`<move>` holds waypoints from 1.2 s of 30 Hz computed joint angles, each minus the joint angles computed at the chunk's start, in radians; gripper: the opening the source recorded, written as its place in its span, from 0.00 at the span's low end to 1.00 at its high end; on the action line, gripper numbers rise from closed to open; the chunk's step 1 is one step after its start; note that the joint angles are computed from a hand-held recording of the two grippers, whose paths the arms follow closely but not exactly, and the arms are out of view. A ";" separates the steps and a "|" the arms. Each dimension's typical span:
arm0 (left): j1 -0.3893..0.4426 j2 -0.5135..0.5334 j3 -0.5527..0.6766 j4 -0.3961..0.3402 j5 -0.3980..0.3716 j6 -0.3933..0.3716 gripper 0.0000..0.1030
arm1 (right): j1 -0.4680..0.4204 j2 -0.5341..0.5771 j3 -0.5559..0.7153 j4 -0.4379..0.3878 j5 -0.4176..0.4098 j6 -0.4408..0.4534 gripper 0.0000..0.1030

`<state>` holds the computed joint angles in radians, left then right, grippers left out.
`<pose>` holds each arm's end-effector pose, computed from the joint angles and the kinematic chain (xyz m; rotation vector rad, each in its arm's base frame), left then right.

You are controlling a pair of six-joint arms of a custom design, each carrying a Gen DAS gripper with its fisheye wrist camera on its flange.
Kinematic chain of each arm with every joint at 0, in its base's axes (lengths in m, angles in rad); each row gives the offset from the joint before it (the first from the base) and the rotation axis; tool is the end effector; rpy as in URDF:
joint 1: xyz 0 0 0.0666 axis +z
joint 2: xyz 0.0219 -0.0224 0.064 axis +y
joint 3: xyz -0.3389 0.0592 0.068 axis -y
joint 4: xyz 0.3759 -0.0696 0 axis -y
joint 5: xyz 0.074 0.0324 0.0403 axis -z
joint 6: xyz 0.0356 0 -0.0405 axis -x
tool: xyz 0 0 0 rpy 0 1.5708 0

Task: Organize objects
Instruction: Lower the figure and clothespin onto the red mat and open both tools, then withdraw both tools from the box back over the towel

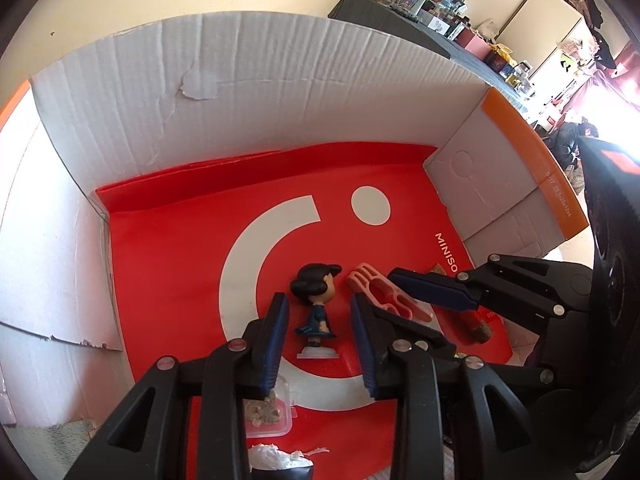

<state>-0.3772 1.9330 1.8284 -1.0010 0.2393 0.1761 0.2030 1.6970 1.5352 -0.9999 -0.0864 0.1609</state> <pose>0.5806 -0.2395 0.2870 0.3498 2.6960 -0.4901 0.5346 0.1128 0.2972 -0.5184 2.6821 0.1300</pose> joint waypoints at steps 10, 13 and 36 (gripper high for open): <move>-0.007 -0.013 -0.010 0.007 -0.003 0.007 0.32 | -0.013 0.046 0.084 -0.032 -0.004 0.004 0.25; -0.007 -0.019 -0.015 0.009 -0.005 0.008 0.32 | -0.020 0.038 0.078 -0.029 -0.012 0.009 0.25; -0.040 -0.317 -0.287 0.152 -0.098 0.002 0.44 | -0.005 -0.163 -0.118 0.059 0.019 -0.006 0.25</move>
<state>-0.4176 1.6162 1.5416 -0.8488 0.1411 0.1783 0.1985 1.5339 1.4177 -0.9405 -0.0678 0.1552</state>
